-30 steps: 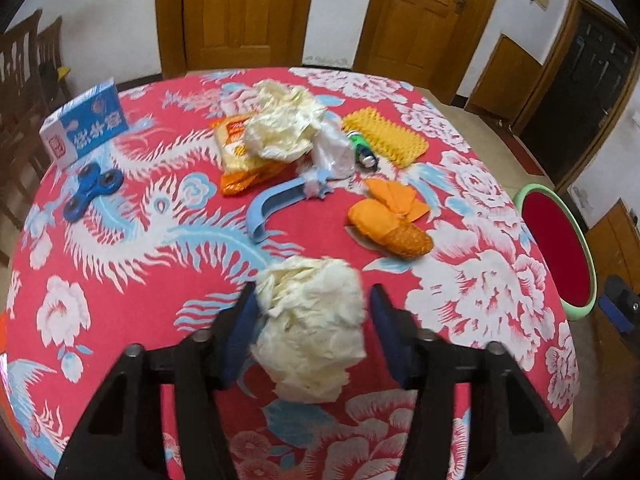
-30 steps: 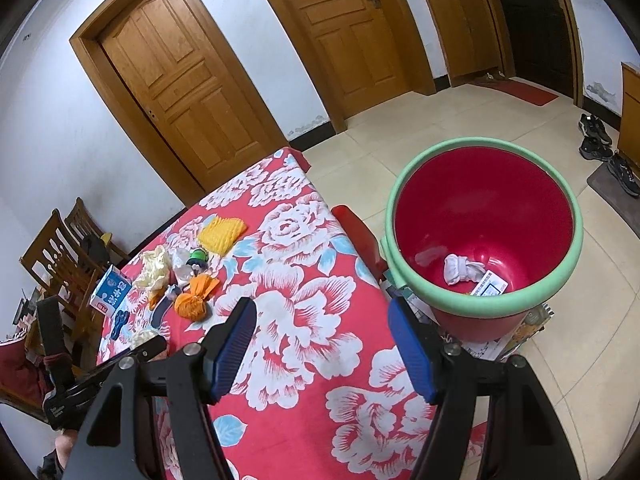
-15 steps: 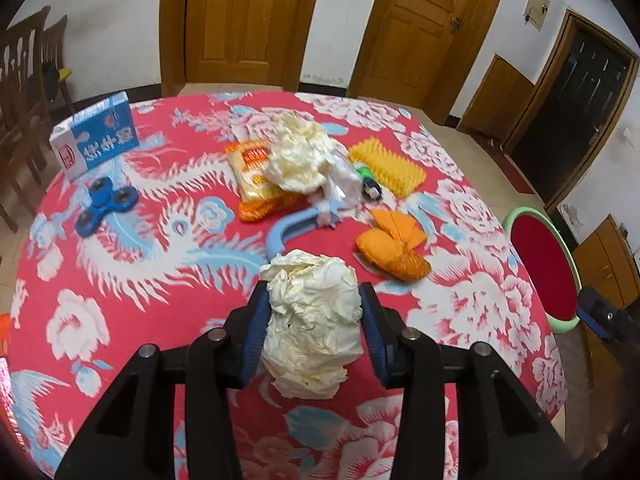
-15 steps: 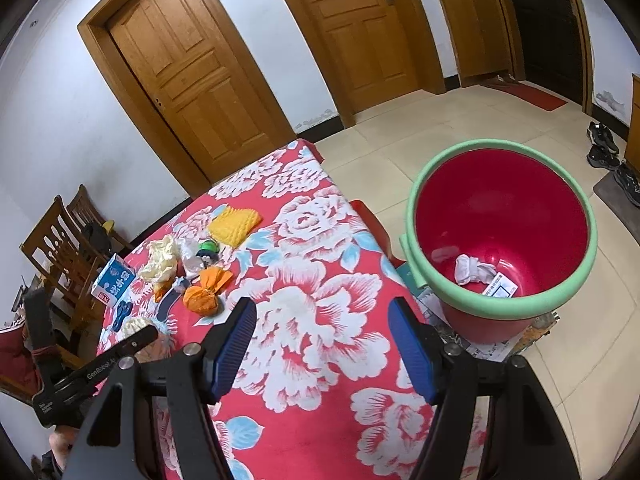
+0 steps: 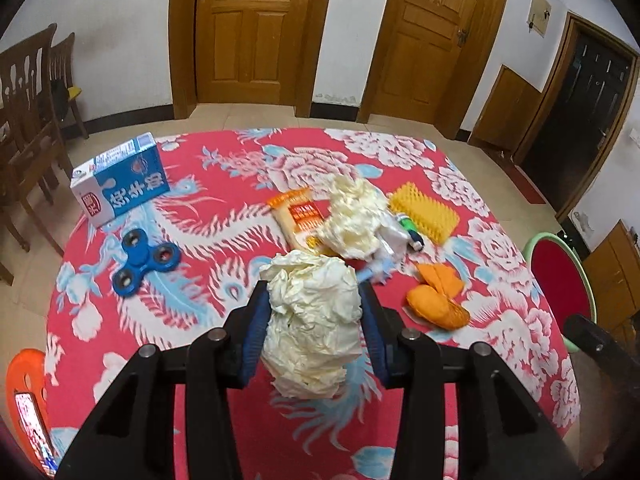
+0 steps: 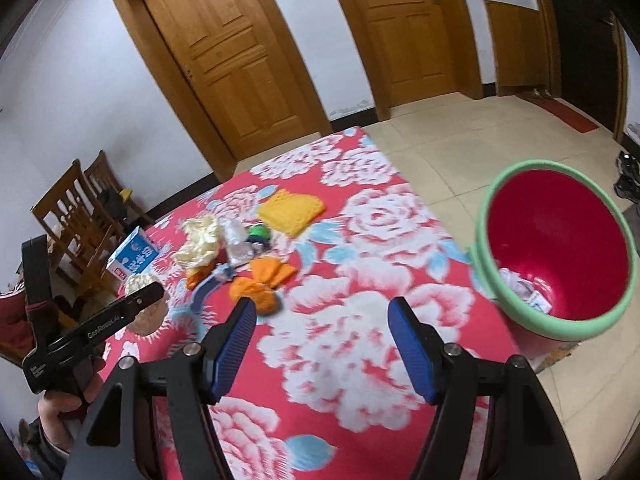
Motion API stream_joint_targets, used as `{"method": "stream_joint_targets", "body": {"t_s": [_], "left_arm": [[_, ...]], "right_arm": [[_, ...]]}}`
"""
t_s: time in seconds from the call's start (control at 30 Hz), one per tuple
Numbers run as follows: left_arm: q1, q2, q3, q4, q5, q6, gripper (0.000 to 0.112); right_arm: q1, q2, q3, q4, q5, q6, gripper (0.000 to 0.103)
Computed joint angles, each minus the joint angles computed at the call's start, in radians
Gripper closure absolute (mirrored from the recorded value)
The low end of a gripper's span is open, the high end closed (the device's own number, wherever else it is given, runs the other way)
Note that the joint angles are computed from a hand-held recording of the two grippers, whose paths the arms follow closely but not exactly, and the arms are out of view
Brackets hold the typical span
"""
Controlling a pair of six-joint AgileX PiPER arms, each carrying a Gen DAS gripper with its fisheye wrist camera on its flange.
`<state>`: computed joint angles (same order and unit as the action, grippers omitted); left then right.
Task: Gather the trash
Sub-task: 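Reach the right tool to the orange mesh bag and grasp it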
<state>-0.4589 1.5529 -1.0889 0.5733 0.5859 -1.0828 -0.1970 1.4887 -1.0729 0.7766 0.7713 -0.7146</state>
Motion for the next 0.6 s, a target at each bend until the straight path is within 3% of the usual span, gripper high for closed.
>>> {"method": "stream_joint_targets", "body": {"t_s": [0.37,0.6], "left_arm": [[0.118,-0.005,0.097,-0.07,-0.159,0.068,0.068],[0.154,-0.022,0.15,-0.126,-0.22,0.133,0.068]], "right_arm": [[0.24,0.124,-0.065,-0.156,-0.144,0.23,0.032],[0.333,0.209,-0.101,-0.281,-0.22,0.388,0.032]]}}
